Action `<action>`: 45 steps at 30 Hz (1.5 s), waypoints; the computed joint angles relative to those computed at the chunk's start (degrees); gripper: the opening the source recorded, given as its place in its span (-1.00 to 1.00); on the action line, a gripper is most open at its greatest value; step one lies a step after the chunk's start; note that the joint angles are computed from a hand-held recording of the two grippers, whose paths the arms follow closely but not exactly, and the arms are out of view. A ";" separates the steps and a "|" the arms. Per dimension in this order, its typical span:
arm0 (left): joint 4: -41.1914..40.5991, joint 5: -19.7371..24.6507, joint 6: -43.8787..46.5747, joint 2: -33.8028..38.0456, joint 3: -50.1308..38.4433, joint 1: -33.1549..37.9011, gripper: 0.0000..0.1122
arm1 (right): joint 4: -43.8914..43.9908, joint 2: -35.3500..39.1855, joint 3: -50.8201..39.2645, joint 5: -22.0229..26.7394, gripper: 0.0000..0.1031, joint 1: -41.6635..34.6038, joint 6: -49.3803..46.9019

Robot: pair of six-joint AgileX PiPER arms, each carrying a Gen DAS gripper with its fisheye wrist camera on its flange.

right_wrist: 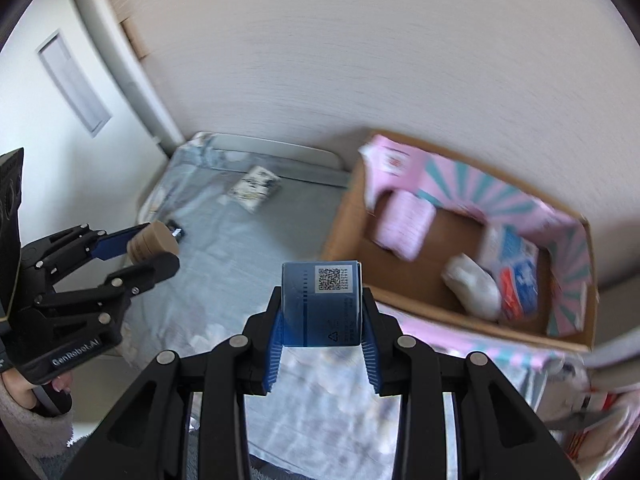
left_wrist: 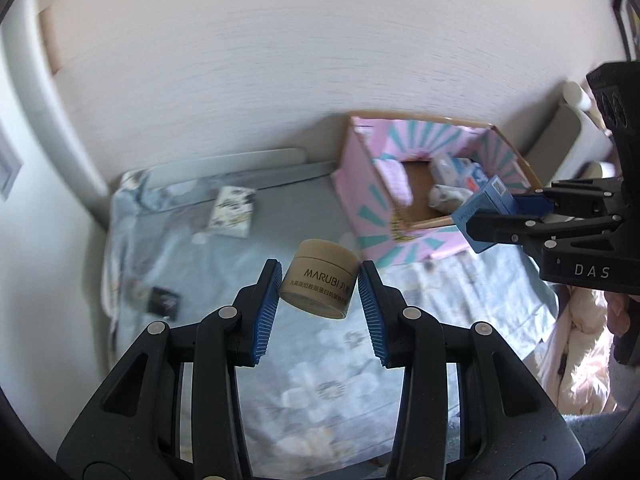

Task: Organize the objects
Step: 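Carry the MARUBI jar and blue cube box over the cardboard box with both tools, then open both tools to drop the jar and cube box into the cardboard box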

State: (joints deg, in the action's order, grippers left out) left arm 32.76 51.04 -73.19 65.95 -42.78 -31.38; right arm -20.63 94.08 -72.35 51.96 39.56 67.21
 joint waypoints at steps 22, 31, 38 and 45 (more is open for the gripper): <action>-9.33 -7.03 19.80 29.49 -31.91 6.61 -0.35 | -0.41 -26.79 23.95 2.85 -0.39 -14.84 -3.75; -13.85 -2.17 28.20 41.87 -47.82 11.89 -0.35 | 9.61 -23.26 21.91 -5.08 -0.39 -33.51 -27.02; -17.10 0.14 31.83 50.89 -55.71 14.89 -0.35 | 20.42 -14.72 20.40 -11.48 -0.39 -43.79 -42.87; -18.97 1.08 32.10 55.15 -58.67 15.94 -0.35 | 27.62 -9.08 20.37 -15.16 -0.39 -47.44 -50.82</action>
